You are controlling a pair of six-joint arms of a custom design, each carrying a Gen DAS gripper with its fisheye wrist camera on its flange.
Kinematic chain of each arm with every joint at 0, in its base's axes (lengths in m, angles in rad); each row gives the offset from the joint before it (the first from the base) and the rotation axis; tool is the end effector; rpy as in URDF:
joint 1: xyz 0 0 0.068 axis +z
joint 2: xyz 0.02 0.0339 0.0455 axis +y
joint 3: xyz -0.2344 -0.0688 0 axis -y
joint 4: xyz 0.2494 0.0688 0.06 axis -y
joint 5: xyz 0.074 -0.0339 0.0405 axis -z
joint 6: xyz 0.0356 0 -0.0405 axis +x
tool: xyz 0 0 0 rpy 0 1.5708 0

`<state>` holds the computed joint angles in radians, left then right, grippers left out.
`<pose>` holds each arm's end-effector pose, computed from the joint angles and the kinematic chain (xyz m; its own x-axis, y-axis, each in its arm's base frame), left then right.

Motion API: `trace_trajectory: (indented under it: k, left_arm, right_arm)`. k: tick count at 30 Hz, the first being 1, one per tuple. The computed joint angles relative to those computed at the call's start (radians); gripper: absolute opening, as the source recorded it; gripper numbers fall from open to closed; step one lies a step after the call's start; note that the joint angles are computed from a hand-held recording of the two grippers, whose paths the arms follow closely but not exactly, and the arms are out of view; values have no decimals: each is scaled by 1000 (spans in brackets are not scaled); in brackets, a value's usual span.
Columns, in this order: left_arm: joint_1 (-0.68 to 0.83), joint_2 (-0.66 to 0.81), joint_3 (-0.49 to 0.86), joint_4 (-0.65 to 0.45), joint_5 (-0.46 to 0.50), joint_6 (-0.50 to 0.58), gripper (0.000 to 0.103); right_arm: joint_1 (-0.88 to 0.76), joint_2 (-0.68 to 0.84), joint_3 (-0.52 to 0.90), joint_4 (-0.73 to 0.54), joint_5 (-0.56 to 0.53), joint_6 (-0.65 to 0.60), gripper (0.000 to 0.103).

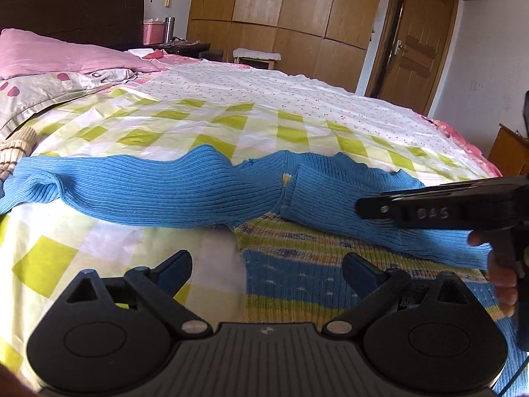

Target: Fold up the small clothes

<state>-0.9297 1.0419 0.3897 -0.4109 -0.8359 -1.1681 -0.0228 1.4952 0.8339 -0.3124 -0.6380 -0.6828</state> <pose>0.1312 -0.1316 0.1267 -0.5008 -0.3604 -0.7870 -0.3548 0.9148 -0.1932 0.2941 0.0145 0.1566 -0.4417 -0.4969 -0.7470 -0.7672 0.6409 0.0274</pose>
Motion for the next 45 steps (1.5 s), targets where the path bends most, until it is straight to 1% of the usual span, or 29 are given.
trace_trajectory:
  k: [2, 4, 6, 7, 8, 9, 10, 11, 13, 17, 22, 24, 26, 28, 30, 32, 34, 36, 37, 39, 40, 41, 42, 45]
  left_arm:
    - [-5, -40, -22, 0, -8, 25, 103]
    - [-4, -53, -20, -42, -28, 18, 102]
    - [12, -124, -60, -28, -17, 41, 102]
    - [26, -166, -78, -30, -6, 47, 102]
    - [32, -193, -90, -34, -3, 47, 102]
    - [34, -212, -97, -42, -8, 40, 102]
    - [34, -226, -101, -53, -16, 35, 102]
    - [34, -235, -103, -63, -24, 31, 102]
    - [37, -262, -108, -83, -36, 18, 102]
    - [53, -292, -121, -93, -39, 11, 102]
    - [50, -274, -125, -81, -33, 7, 102]
    - [41, -263, -123, -76, -42, 13, 102]
    - [35, -255, -118, -60, -53, 31, 102]
    - [40, -231, -105, -21, -50, 74, 102]
    - [51, -197, -85, 29, -37, 129, 102]
    - [72, -154, -62, 113, -6, 215, 102]
    - [100, -92, -32, 204, 27, 303, 102]
    - [126, -17, 2, 282, 52, 370, 102]
    - [145, 29, 22, 328, 73, 400, 102]
    - [187, 106, 57, 391, 132, 425, 102]
    - [208, 147, 74, 422, 163, 433, 102]
    - [223, 178, 89, 441, 184, 440, 102]
    - [237, 216, 108, 456, 201, 447, 102]
    - [258, 297, 150, 479, 220, 469, 102]
  right_arm:
    - [59, -17, -37, 11, 7, -35, 35]
    - [118, -30, -78, 40, 51, -65, 37]
    - [166, -33, -111, 98, 118, -47, 38]
    - [186, -19, -116, 128, 157, -21, 36]
    - [196, -7, -109, 130, 171, -2, 36]
    - [198, 0, -105, 136, 173, 22, 29]
    - [199, 6, -95, 134, 179, 34, 19]
    - [202, 2, -92, 128, 179, 43, 15]
    - [199, -15, -93, 118, 157, 59, 7]
    - [207, -45, -117, 123, 125, 70, 7]
    - [214, -6, -104, 107, 112, 74, 7]
    - [179, -18, -86, 62, 68, 69, 10]
    - [101, -57, -77, 18, 6, 54, 10]
    - [-2, -71, -40, -50, -46, 4, 10]
    - [-107, -52, 17, -99, -53, -64, 11]
    - [-193, -3, 81, -98, -15, -132, 12]
    - [-253, 84, 171, -91, 48, -199, 17]
    - [-285, 177, 279, -133, 101, -269, 21]
    - [-298, 213, 319, -143, 117, -303, 22]
    - [-314, 273, 378, -144, 136, -387, 23]
    - [-316, 296, 392, -124, 146, -420, 23]
    - [-318, 317, 412, -126, 149, -444, 23]
    - [-319, 346, 446, -155, 153, -480, 24]
    - [-301, 401, 506, -212, 195, -587, 25]
